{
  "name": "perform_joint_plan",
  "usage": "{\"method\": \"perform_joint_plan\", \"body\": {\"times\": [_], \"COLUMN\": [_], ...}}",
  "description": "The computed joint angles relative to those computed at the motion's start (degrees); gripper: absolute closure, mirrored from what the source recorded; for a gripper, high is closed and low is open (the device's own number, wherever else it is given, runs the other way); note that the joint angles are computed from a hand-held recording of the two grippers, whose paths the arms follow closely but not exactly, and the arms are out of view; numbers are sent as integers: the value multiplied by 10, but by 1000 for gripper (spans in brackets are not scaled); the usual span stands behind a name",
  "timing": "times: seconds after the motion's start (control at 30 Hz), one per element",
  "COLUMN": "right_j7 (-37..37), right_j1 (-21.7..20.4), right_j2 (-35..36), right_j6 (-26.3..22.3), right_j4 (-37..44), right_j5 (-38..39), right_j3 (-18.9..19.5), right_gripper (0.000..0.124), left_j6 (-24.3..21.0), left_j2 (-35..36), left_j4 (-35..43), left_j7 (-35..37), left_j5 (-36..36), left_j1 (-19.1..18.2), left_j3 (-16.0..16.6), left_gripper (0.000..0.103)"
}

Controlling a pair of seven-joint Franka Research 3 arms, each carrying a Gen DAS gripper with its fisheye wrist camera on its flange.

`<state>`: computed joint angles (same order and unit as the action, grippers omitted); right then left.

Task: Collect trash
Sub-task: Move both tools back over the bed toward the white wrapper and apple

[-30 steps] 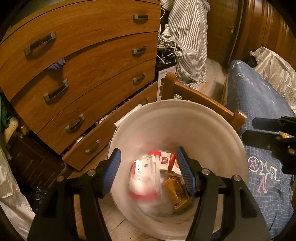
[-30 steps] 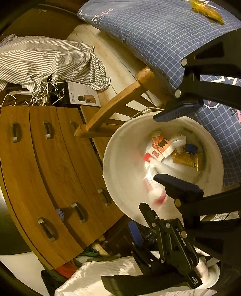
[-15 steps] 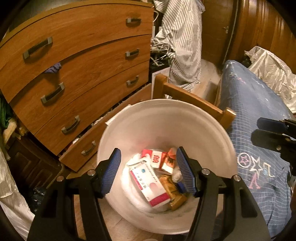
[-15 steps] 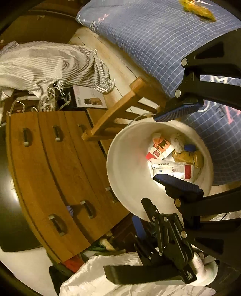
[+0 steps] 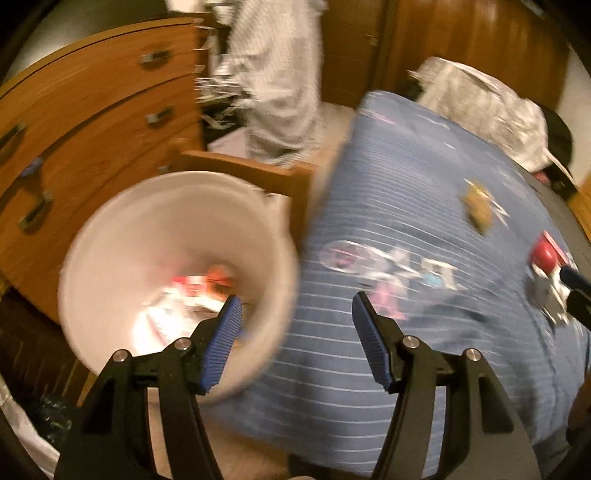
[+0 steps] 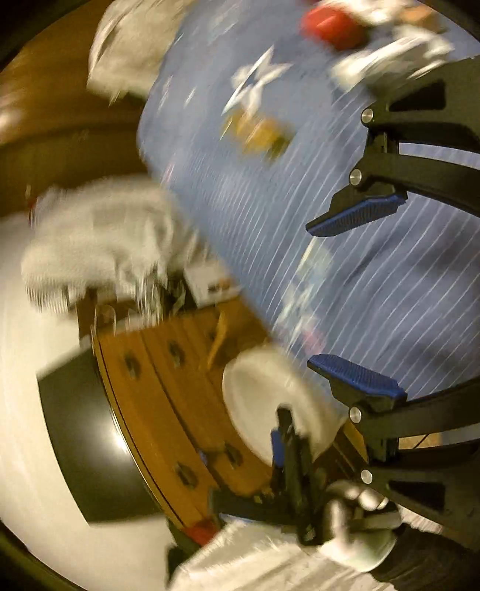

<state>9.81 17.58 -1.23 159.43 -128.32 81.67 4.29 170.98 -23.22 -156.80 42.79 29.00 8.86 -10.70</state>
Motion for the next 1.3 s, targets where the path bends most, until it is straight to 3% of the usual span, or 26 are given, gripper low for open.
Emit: {"method": "perform_joint_plan", "body": {"times": [0.13, 0.2, 0.27, 0.5, 0.63, 0.83, 0.97, 1.13, 1.3], "right_j7": [-29, -51, -52, 15, 54, 20, -6, -80, -88], "right_j1": [-58, -82, -100, -128, -136, -142, -127, -132, -155], "right_j2": [-4, 8, 26, 113, 126, 46, 6, -42, -16], "right_j6": [24, 23, 8, 13, 10, -134, -163, -120, -56], "right_j4": [-39, -34, -23, 38, 43, -10, -38, -88, -82], "right_j5": [30, 35, 21, -108, -146, -81, -38, 28, 37], "right_j3": [-49, -61, -65, -42, -22, -20, -37, -71, -92], "right_gripper": [56, 56, 54, 52, 51, 50, 50, 50, 50], "left_j6": [11, 11, 7, -21, -30, -29, -31, -34, -44], "left_j2": [55, 84, 104, 158, 170, 184, 187, 217, 280], "left_j4": [37, 59, 76, 125, 135, 144, 151, 191, 273], "left_j7": [-10, -26, -30, -61, -60, -51, -46, -35, -9], "left_j5": [3, 18, 21, 47, 39, 17, 15, 17, 17], "left_j1": [-30, -40, -63, -133, -162, -181, -186, -196, -222], "left_j3": [-29, -50, -49, -49, -39, -26, -24, -25, -28], "left_gripper": [43, 43, 43, 40, 39, 38, 36, 33, 31]}}
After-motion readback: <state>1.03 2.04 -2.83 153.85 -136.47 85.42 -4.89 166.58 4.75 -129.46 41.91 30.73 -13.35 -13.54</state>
